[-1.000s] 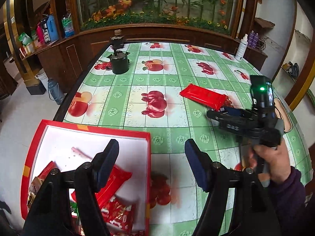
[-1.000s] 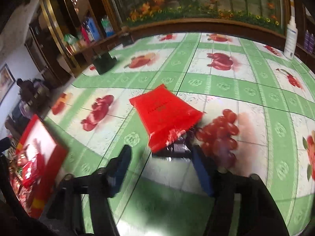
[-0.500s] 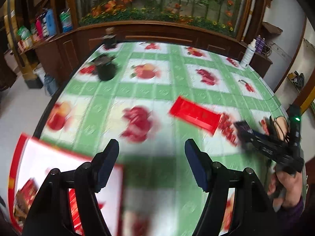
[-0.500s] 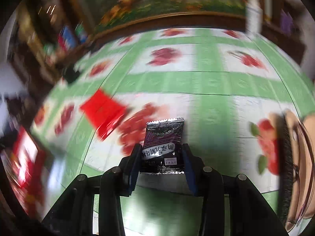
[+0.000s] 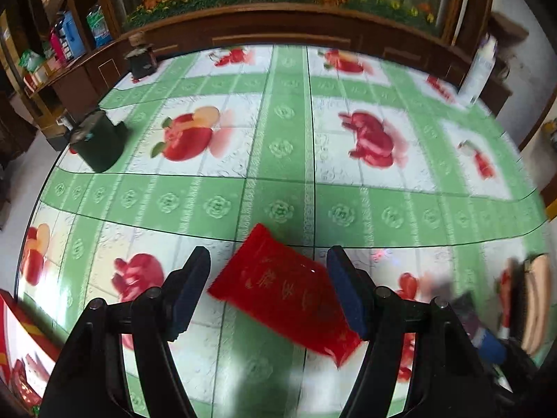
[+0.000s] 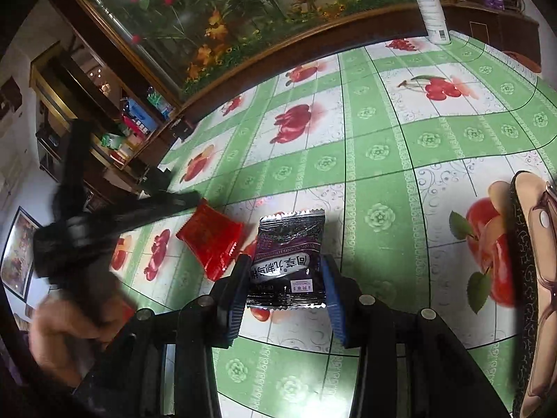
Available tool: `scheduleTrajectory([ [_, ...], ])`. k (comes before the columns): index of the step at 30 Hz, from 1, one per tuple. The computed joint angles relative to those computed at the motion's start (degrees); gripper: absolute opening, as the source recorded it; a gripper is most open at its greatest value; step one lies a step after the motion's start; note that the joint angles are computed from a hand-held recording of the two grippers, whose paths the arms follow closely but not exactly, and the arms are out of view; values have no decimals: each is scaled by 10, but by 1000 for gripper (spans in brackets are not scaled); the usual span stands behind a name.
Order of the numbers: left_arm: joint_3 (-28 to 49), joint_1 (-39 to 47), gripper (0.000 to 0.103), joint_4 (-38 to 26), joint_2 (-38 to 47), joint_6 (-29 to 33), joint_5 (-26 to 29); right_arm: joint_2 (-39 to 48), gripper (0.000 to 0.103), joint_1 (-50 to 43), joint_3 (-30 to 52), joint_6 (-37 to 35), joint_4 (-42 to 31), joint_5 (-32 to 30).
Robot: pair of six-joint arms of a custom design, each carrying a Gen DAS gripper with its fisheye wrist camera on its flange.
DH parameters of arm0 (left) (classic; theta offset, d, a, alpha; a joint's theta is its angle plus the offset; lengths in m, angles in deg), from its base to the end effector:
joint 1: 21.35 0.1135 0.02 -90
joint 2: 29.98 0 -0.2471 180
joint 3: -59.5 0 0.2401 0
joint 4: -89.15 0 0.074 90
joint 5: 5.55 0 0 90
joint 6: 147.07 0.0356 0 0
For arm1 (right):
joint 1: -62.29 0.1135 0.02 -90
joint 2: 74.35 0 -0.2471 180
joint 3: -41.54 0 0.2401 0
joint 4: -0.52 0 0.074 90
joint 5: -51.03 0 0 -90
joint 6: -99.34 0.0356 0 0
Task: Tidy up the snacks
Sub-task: 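Close the left gripper on the small red gold-text packet and lift it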
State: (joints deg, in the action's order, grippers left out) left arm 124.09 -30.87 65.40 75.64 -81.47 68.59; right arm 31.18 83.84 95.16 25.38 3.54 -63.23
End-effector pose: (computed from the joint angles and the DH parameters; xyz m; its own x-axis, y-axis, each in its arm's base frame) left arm 0.3111 -0.0423 0.0959 -0.8308 -0.2636 -0.4902 -0.3283 0.9433 0.0491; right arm 0.2776 0.1254 0.0824 -0.8355 -0.0591 -0.5464 -0.3697 0.7960 0.4792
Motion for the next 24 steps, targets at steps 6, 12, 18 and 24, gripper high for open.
scheduleTrajectory([
  [6,7,-22,69,11,40,44,-7,-16,41,-2,-12,7,12,-6],
  [12,-92,-72,69,39,-38,109,-6,-26,41,-13,-22,14,21,-7],
  [18,-253,-118,69,62,-188,117,27,-34,41,-13,-27,14,26,-11],
  [24,-357,-142,75,-30,-454,67,46,-36,41,-7,-28,15,25,-8],
])
